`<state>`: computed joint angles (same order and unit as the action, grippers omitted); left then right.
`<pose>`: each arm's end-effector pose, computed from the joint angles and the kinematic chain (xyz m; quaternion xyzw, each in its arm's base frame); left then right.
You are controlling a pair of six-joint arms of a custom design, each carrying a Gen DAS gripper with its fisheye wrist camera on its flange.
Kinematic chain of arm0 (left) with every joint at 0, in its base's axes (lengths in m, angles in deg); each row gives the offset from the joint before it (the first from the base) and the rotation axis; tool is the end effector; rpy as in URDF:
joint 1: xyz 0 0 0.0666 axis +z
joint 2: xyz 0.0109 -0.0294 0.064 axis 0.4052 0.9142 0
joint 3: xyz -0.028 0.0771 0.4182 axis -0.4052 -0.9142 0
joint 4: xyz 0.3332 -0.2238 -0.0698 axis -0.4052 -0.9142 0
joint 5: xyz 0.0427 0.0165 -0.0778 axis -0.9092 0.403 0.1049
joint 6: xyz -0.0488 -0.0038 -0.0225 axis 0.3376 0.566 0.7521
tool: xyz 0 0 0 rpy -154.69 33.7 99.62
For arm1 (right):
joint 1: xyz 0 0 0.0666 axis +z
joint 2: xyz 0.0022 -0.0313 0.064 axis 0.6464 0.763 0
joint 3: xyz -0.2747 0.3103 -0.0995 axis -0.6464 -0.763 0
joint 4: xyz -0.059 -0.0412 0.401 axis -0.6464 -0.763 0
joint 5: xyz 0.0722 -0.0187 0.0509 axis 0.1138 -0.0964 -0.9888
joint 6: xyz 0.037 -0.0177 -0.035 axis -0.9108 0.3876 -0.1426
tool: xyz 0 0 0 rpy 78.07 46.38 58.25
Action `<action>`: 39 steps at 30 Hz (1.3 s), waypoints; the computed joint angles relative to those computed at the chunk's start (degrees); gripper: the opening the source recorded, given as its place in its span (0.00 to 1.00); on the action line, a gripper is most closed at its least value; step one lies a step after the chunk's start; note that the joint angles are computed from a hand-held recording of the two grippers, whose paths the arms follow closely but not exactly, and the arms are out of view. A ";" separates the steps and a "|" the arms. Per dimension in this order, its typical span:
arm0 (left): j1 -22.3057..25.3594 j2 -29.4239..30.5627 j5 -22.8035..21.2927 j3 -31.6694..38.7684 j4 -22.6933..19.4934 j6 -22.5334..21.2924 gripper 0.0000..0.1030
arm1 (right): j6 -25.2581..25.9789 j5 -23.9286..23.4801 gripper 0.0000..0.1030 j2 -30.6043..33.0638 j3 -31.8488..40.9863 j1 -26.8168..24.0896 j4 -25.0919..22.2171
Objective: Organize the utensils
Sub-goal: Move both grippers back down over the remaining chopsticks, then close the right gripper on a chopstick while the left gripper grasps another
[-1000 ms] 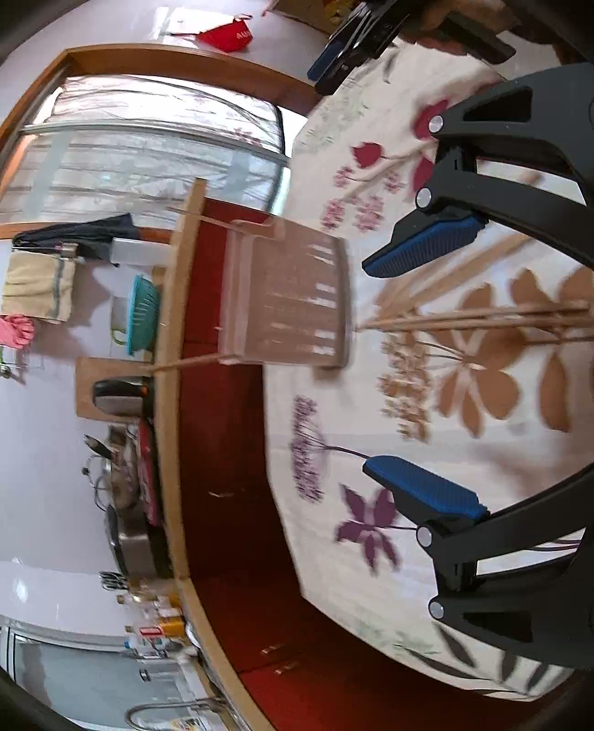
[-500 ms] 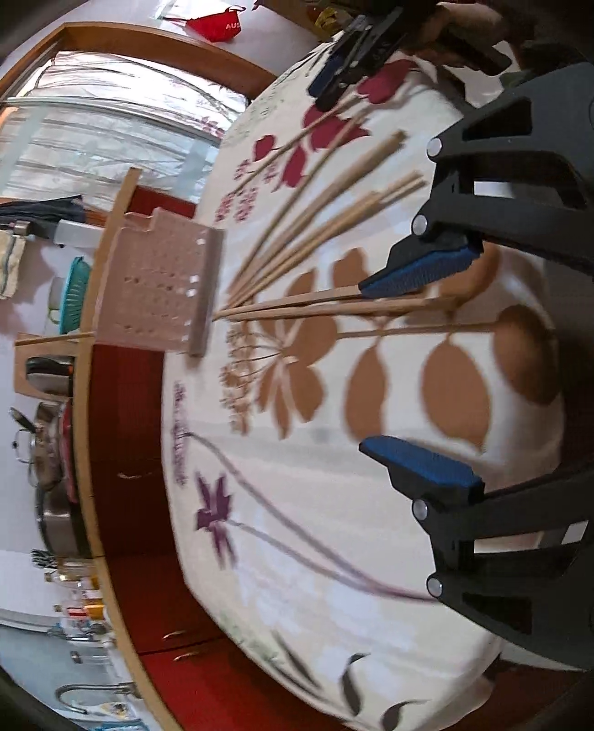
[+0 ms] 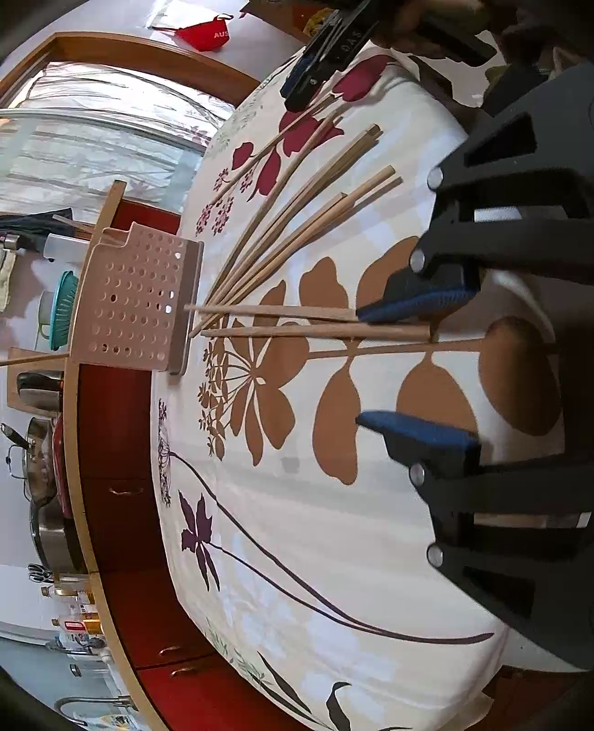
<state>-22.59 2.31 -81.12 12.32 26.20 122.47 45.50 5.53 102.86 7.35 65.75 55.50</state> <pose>0.3151 -0.2994 0.4633 -0.1642 0.8960 0.0174 0.4122 0.4574 0.2253 0.4755 -0.2390 0.8357 0.1927 0.4554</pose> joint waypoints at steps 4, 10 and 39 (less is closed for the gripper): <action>-0.49 -0.29 0.00 -0.13 -0.26 0.26 0.36 | -0.11 -0.11 0.49 -0.05 0.16 0.00 0.01; -0.58 -0.94 -0.76 -0.88 -0.44 1.47 0.36 | -0.05 -0.49 0.49 0.21 0.66 0.00 -0.24; -0.64 0.93 -6.24 -2.00 6.38 -4.46 0.08 | -0.16 -2.63 0.24 -0.52 -3.46 -0.91 3.81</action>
<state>-23.23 3.23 -87.36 10.33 32.58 118.01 45.34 2.90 102.34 3.89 64.84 59.31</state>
